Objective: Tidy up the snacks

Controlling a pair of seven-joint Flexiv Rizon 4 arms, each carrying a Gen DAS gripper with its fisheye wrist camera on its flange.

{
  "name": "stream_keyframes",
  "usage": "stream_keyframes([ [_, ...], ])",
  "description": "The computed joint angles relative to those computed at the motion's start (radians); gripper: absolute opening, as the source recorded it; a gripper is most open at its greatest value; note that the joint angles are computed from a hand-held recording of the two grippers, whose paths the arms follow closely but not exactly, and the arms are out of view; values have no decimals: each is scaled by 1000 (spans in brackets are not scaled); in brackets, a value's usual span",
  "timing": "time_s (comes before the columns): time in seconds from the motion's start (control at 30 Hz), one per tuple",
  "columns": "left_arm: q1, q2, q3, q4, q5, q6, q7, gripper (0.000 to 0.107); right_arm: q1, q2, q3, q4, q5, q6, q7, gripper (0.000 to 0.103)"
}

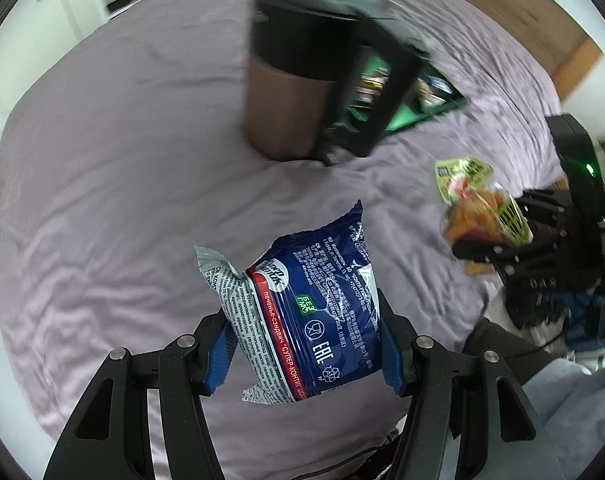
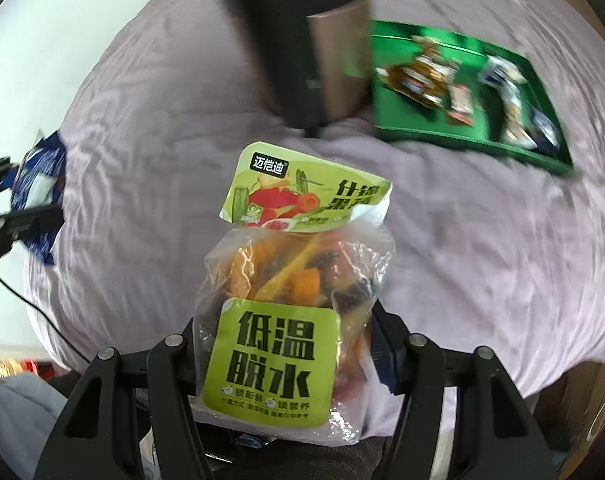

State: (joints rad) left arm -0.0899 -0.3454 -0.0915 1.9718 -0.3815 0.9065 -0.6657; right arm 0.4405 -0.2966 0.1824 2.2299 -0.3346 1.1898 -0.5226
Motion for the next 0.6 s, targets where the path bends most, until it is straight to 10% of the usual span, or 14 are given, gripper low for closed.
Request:
stream_keyframes([
  [0.6,-137,-74,-83,-153,9,-78,40,55,-126,161,-82,242,-204,111,286,72],
])
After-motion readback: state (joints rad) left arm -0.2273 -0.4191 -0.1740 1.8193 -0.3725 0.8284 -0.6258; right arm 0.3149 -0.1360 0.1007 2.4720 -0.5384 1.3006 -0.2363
